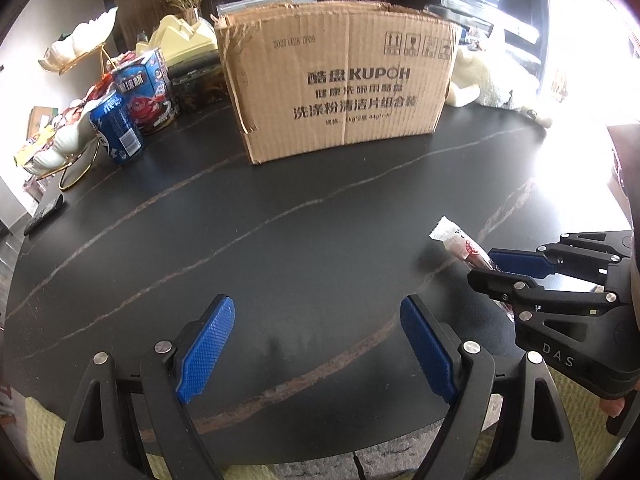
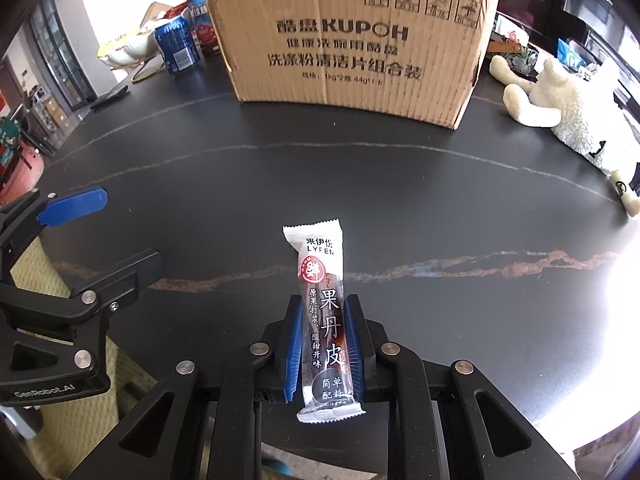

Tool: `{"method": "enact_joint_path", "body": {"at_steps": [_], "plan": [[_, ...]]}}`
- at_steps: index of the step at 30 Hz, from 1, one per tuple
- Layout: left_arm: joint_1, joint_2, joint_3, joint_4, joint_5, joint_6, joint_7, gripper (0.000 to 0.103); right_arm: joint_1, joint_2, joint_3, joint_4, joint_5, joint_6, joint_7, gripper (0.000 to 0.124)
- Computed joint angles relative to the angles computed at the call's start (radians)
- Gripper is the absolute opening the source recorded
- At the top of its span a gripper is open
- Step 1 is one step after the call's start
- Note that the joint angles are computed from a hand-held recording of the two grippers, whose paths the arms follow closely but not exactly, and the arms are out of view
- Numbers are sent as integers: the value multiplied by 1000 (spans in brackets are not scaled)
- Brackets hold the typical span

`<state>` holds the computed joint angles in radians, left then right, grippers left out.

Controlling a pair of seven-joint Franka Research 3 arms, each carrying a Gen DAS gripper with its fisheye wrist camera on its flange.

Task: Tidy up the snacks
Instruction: 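Grasp the white-red LYFEN fruit bar with the right tool, then carry the LYFEN bar into the box with the right tool and open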

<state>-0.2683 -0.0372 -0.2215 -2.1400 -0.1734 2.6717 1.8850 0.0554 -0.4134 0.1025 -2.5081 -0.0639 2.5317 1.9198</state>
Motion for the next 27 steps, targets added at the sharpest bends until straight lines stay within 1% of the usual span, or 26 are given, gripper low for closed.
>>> {"method": "enact_joint_path", "body": {"at_steps": [4,7,15,21,27], "plan": [[2,1,2,18,-12,12,7,85,-10,-13,7,11,-10,19,21,21],[5,6,6,49,-47,0,27,85,-20,-16,14,23,-22,38,39,21],[13,12,5,99,-38,44,24,85,-36,-2,22,71,-55,72,72,21],[23,39,2,167,-59,31,52,85,-57,5,27,115,-86,95,100,21],[37,77,-7,256,-65,8,57,85,-85,36,34,195,-138,111,134,21]]}}
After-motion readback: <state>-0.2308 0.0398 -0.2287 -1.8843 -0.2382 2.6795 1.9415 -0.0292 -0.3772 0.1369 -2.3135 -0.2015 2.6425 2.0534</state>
